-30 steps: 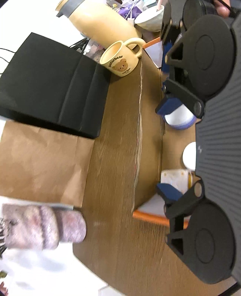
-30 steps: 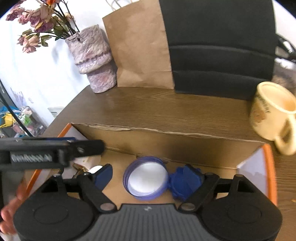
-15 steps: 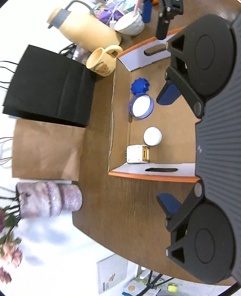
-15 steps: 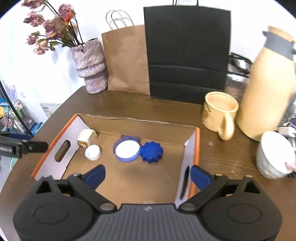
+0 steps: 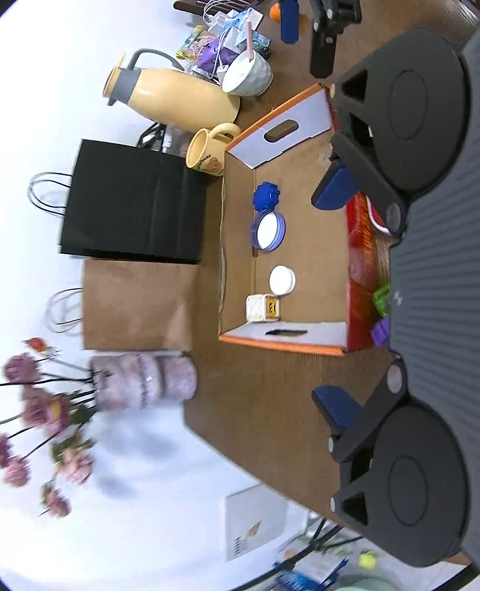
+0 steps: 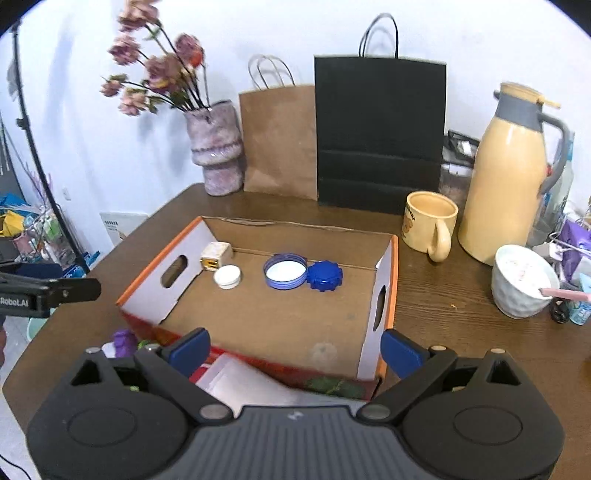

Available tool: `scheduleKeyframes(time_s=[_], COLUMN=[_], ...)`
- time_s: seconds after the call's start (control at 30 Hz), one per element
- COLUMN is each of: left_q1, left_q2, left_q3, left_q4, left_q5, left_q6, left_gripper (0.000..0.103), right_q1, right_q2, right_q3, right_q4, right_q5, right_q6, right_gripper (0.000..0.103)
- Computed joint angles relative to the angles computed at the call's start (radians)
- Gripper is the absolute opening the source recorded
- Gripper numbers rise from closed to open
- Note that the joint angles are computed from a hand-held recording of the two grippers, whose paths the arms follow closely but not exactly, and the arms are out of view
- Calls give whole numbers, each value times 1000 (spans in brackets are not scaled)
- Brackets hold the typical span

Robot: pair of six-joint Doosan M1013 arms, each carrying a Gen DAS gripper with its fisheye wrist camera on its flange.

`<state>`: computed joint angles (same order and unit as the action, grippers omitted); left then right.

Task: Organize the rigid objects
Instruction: 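Withdraw both tools from the box toward the remaining items, then move both tools down toward the white tape roll and purple cap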

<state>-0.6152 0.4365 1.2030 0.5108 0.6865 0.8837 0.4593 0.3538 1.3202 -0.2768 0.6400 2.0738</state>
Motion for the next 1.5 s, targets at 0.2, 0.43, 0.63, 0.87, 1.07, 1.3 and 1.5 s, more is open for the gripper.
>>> scheduleKeyframes(time_s=[0.2,0.43,0.63,0.87,1.07,1.3,1.5], left_q1=[-54,-101,-160,-221,-260,-332,-355], left_q2=[-90,-177,-225,-274,-335,-394,-422], left_q3=[183,369,507,600,672,765,793], left_q4=[358,789,1179,1274,1305,1293,1225], left_q5=[-100,-166,-52,32,45,122,88], left_q6=[-322,-781,-1123,-1282,-1312,-1269,-1278], left_gripper=[103,103,103,103,103,103,103], right_q1=[44,118,196,268,347,440,497], right_q2=[-90,-156,-203,-239,-281,-319,-330], right_q3=[162,309,434,525,588,644,661], right_q4=[-237,-818,-1404,-1566,-1575,-1480,-1419], right_q5=[-168,-230,-132,-28,64,133,181], right_q6=[243,797,1341,1529,1553,1558,1538], right_gripper=[100,100,103,103,103,103,103])
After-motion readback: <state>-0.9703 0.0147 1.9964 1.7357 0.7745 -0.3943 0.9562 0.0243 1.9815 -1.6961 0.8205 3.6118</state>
